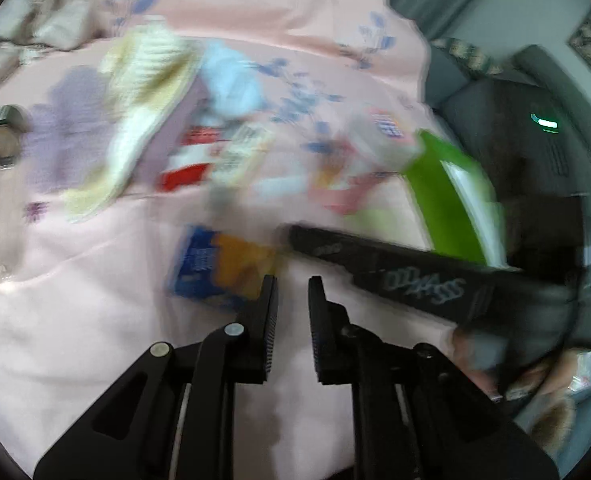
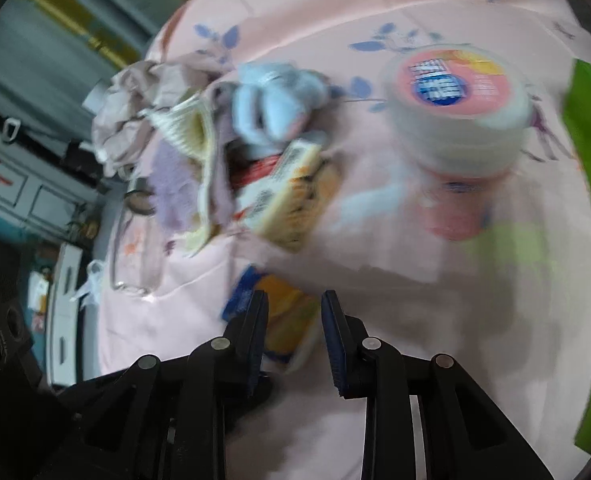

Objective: Organize soft objects
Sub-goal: 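Carry the tissue pack with the right gripper toward the green box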

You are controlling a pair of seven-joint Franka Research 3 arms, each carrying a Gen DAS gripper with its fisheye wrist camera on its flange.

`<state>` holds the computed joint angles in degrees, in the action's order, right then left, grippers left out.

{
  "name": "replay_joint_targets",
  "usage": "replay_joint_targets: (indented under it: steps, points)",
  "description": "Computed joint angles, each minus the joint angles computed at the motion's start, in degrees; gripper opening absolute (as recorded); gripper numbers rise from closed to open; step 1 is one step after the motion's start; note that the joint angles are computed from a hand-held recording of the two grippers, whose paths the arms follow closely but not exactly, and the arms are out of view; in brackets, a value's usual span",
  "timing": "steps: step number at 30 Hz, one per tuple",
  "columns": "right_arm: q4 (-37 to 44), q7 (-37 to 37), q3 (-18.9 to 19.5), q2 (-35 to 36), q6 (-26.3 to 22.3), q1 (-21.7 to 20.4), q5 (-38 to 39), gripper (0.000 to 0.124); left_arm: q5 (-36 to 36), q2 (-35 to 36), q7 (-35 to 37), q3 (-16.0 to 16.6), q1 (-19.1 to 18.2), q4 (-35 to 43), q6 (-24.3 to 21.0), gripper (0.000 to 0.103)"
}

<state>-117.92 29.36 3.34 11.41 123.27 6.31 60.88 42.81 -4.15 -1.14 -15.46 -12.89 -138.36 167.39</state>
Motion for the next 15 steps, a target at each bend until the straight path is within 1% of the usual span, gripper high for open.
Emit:
replay_joint_targets:
  steps: [1, 2, 3, 4, 5, 6, 7, 8, 10, 12, 13, 14, 15]
  points:
    - [-0.2, -0.11, -0.02, -0.2, 0.69, 0.0, 0.34, 0.031, 0.3, -0.95, -1.76, -0.34, 0.04, -0.57, -3.02, 0.015]
    - [-0.1, -0.55, -0.06, -0.24, 0.34, -0.23, 0.88, 0.031, -0.05, -1.64, -2.6, -0.24, 0.14, -1.7, -3.61, 0.021]
    - [0.21, -1.15, -0.11, -0.04, -0.87, -0.56, 1.24, 0.031, -1.45, -1.86, -2.71, -0.15, 0.04, -2.37, -4.13, 0.033]
    - [0.52, -1.54, -0.08, 0.15, -1.86, -0.72, 1.39, 0.031, -2.45, -1.22, -2.94, -0.06, 0.11, -2.37, -4.3, 0.041]
    - [0.73, -1.86, 0.04, 0.26, -2.38, -0.68, 1.44, 0.036, -3.12, -0.63, -2.83, 0.13, 0.18, -2.28, -4.32, 0.056]
    - [1.12, -2.3, 0.21, 0.61, -2.71, -0.58, 1.68, 0.048, -4.48, -0.09, -2.56, 0.34, 0.07, -2.66, -4.19, 0.058]
    - [1.72, -2.54, 0.45, 1.14, -3.21, -0.46, 2.08, 0.053, -6.01, 0.39, -2.05, 0.69, 0.0, -2.88, -3.22, 0.058]
    - [2.71, -2.59, 0.57, 2.08, -4.4, -0.52, 2.15, 0.058, -6.31, 1.18, -2.28, 1.0, 0.2, -2.99, -1.28, 0.058]
    - [4.51, -1.79, 1.03, 3.76, -6.03, -0.16, 1.02, 0.059, -4.82, 2.32, -4.01, 1.33, 0.76, -3.36, 2.48, 0.056]
    - [6.0, -0.5, 1.47, 5.51, -6.15, 0.7, -1.28, 0.059, -3.57, 3.81, -4.64, 1.54, 0.63, -1.91, 1.24, 0.055]
    - [6.08, 0.48, 1.59, 5.89, -5.06, 1.34, -2.81, 0.059, -0.71, 4.81, -6.91, 2.04, 0.72, -1.29, 2.08, 0.053]
    - [5.78, 1.02, 1.73, 5.92, -3.79, 1.77, -3.69, 0.058, 1.32, 5.17, -8.82, 2.59, 0.64, -1.22, 3.55, 0.044]
    - [5.26, 1.57, 1.78, 5.84, -1.42, 2.51, -5.1, 0.054, 4.6, 5.66, -12.06, 3.35, 0.66, -0.98, 5.35, 0.039]
